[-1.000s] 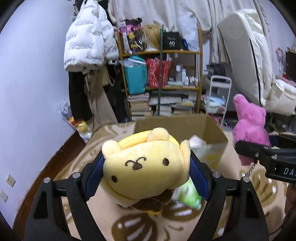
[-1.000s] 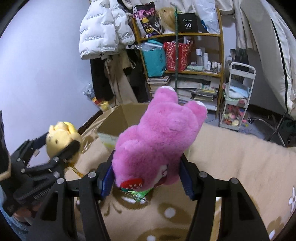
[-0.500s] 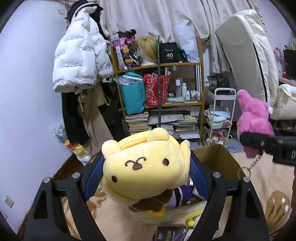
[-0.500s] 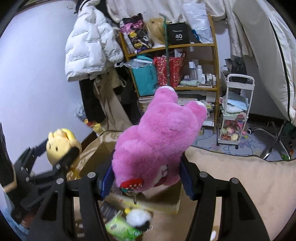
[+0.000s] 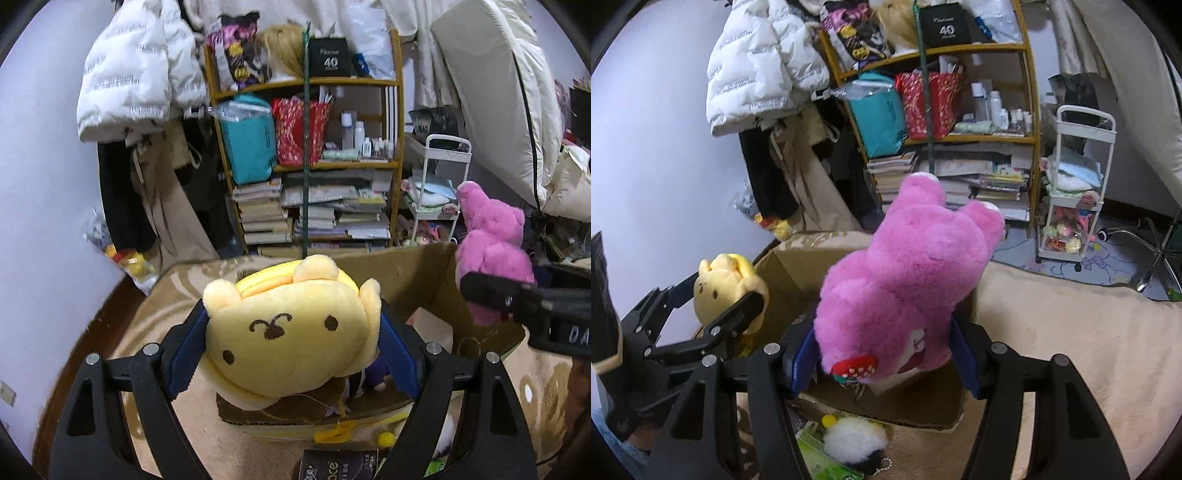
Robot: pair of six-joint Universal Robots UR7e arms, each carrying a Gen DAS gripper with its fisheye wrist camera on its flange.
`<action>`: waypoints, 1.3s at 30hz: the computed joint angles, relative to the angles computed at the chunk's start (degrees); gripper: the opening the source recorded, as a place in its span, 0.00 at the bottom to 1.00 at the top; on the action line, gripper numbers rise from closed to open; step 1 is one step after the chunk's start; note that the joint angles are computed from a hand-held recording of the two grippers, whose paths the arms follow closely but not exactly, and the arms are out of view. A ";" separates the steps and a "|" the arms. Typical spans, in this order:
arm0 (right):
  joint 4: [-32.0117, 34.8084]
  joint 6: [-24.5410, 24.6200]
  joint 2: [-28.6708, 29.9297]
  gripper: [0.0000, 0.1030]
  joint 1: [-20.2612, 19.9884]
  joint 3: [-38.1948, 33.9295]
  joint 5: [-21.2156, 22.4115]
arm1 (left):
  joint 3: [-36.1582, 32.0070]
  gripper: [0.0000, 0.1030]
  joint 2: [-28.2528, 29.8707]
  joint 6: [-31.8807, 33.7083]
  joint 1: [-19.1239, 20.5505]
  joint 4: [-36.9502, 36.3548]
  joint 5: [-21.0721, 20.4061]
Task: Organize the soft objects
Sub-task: 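Lift both plushes over the box and open both grippers inside, then pull both grippers back from the box toward the tissue packs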
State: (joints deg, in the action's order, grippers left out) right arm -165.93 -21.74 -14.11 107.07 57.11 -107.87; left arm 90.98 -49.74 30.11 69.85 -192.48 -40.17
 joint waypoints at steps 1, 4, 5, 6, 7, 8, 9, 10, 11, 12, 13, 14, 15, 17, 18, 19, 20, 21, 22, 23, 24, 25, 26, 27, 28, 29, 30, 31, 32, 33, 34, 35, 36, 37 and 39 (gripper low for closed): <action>0.27 0.14 0.09 0.66 -0.06 0.04 0.03 | 0.01 0.81 -0.34 -1.77 0.27 1.70 -0.35; 1.17 0.68 0.01 0.68 -0.24 0.41 0.45 | -0.31 0.83 -1.43 -6.99 1.20 7.58 -1.89; 1.45 0.81 -0.06 0.68 -0.33 0.63 0.66 | -0.53 0.84 -1.49 -7.76 1.37 8.82 -1.85; 1.60 0.93 -0.03 0.68 -0.37 0.71 0.66 | -0.69 0.85 -1.39 -7.87 1.40 9.30 -1.57; 1.96 1.19 -0.09 0.69 -0.45 0.90 0.80 | -0.79 0.85 -1.30 -7.56 1.39 9.64 -1.29; 2.41 1.30 -0.05 0.69 -0.53 0.76 0.93 | -0.84 0.86 -1.16 -7.09 1.33 9.54 -0.91; 2.74 1.38 -0.07 0.69 -0.58 0.81 0.94 | -0.91 0.87 -1.04 -6.81 1.24 9.51 -0.54; 2.89 1.40 -0.14 0.69 -0.62 0.95 0.87 | -0.89 0.88 -0.90 -6.42 1.10 9.32 -0.08; 2.96 1.48 -0.20 0.70 -0.64 1.06 0.85 | -0.99 0.89 -0.78 -6.10 0.98 9.16 0.29; 3.04 1.61 -0.37 0.71 -0.67 1.34 0.90 | -0.86 0.91 -0.68 -5.58 0.80 8.57 0.74; 3.16 1.64 -0.52 0.72 -0.67 1.48 1.05 | -0.56 0.91 -0.76 -5.16 0.64 7.88 0.89; 2.96 1.47 -0.86 0.75 -0.65 2.05 1.35 | -0.44 0.92 -0.79 -5.13 0.51 7.64 0.93; 2.53 1.30 -1.09 0.78 -0.58 2.52 1.34 | -0.36 0.93 -0.95 -5.35 0.44 7.76 0.88; 2.03 1.00 -1.58 0.78 -0.31 3.33 1.12 | 0.13 0.93 -1.45 -5.80 0.25 7.65 0.50; 2.02 0.90 -1.83 0.79 -0.18 3.73 0.99 | 0.31 0.93 -1.63 -5.87 0.11 7.47 0.73; 2.00 0.75 -2.14 0.79 0.01 4.23 0.76 | 0.54 0.93 -1.84 -5.99 -0.09 7.19 1.24; 1.55 0.53 -2.56 0.82 0.18 5.07 0.44 | 1.00 0.93 -2.20 -6.19 -0.36 6.70 1.63; 0.88 0.39 -2.90 0.91 0.41 5.86 0.04 | 1.55 0.93 -2.67 -6.23 -0.57 6.18 1.64; 0.09 0.24 -3.24 0.94 0.51 6.67 -0.11 | 1.97 0.93 -3.04 -6.22 -0.80 5.93 1.68; -1.17 0.01 -3.74 0.97 0.64 7.90 -0.14 | 2.50 0.93 -3.45 -5.93 -1.06 5.50 1.85; -1.84 -0.04 -4.23 0.97 0.77 8.88 -0.14 | 2.96 0.93 -3.76 -5.35 -1.40 4.86 2.31; -1.89 0.08 -4.80 0.97 0.90 9.76 -0.07 | 3.54 0.93 -4.09 -4.72 -1.77 4.00 2.76; -1.95 0.19 -5.39 0.97 1.01 10.63 0.08 | 4.03 0.93 -4.40 -4.21 -2.09 3.25 3.11; -2.42 0.25 -5.99 0.98 1.15 11.58 0.20 | 4.80 0.93 -4.91 -3.89 -2.52 2.48 3.63; -3.19 0.21 -6.57 0.98 1.32 12.58 0.18 | 5.43 0.93 -5.37 -3.95 -2.84 2.30 3.99; -4.09 0.09 -7.13 0.98 1.53 13.56 -0.03 | 6.02 0.93 -5.84 -4.11 -3.14 2.30 4.36; -5.22 0.01 -7.73 0.99 1.77 14.69 -0.31 | 6.98 0.93 -6.55 -4.37 -3.59 2.32 4.95; -5.97 0.06 -8.12 0.99 1.93 15.46 -0.47 | 7.73 0.93 -7.06 -4.57 -3.93 2.29 5.35; -6.60 0.22 -8.64 0.99 2.10 16.34 -0.64 | 8.46 0.93 -7.63 -4.78 -4.19 2.35 5.62; -7.22 0.43 -9.23 0.99 2.24 17.37 -0.84 | 9.39 0.93 -8.32 -5.16 -4.55 2.66 6.04; -7.72 0.60 -9.60 0.99 2.34 18.07 -0.99 | 10.36 0.93 -9.03 -5.63 -4.92 3.03 6.58; -8.51 0.86 -10.13 0.99 2.45 19.10 -1.23 | 11.23 0.93 -9.65 -6.05 -5.19 3.25 6.93; -9.05 1.10 -10.50 0.99 2.52 19.81 -1.40 | 12.42 0.93 -10.53 -6.74 -5.54 3.67 7.24; -9.90 1.51 -11.11 0.99 2.63 21.00 -1.56 | 13.32 0.93 -11.17 -7.43 -5.79 3.98 7.48; -11.09 2.07 -12.09 0.99 2.82 22.90 -1.75 | 15.29 0.93 -12.64 -9.37 -6.30 5.23 7.91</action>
